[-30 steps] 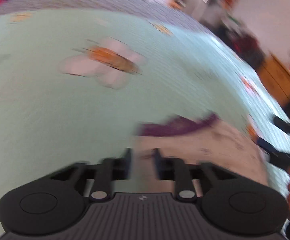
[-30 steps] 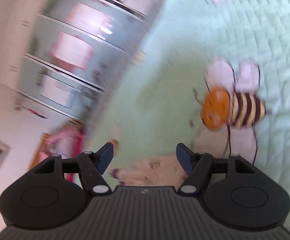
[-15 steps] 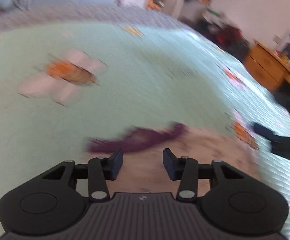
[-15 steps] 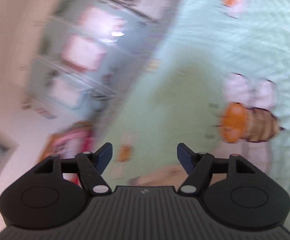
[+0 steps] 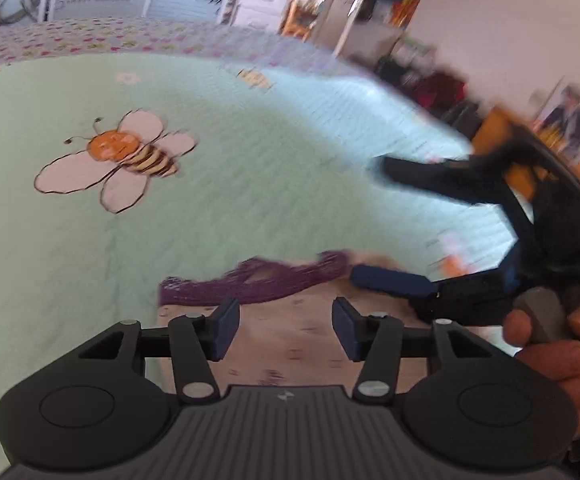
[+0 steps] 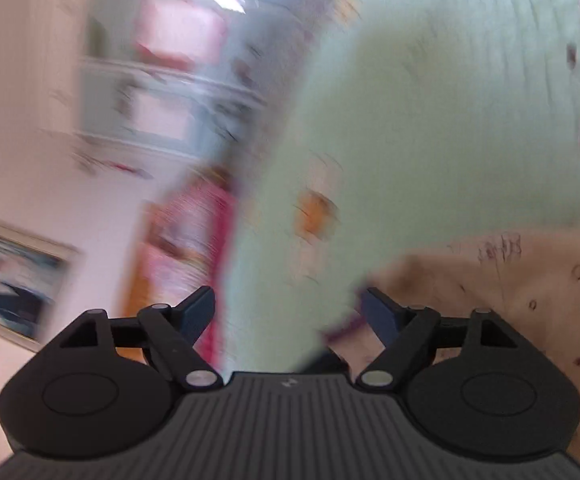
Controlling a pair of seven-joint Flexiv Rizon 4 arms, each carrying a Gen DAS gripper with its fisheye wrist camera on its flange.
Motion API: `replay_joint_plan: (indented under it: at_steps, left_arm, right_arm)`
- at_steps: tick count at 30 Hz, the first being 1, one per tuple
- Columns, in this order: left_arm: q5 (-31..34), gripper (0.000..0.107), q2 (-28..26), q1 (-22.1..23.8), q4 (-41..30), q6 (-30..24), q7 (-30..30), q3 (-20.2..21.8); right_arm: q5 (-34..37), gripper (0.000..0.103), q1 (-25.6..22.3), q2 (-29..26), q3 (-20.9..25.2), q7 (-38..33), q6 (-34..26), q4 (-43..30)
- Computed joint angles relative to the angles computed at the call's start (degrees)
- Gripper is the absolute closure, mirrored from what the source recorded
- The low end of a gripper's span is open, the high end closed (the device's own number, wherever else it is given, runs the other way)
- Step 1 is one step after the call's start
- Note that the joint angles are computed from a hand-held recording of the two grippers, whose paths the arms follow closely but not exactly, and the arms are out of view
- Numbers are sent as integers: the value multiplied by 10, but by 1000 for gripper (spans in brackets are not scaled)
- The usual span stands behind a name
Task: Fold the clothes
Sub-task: 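Move the open left gripper over the purple lace edge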
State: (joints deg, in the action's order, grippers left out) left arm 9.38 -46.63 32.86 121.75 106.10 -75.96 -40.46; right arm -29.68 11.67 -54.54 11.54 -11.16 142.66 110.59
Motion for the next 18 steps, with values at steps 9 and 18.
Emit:
replay_joint_plan:
  at_steps: [9,18]
  left_arm:
    - [18,53,-27,134,38,-11,-18,-101]
    - [133,52,41,105,186,183,-53,7]
  right_arm:
    - [128,22,59,24,-20,-60,108,48]
    - [366,23,196,97,18,-244,235,315]
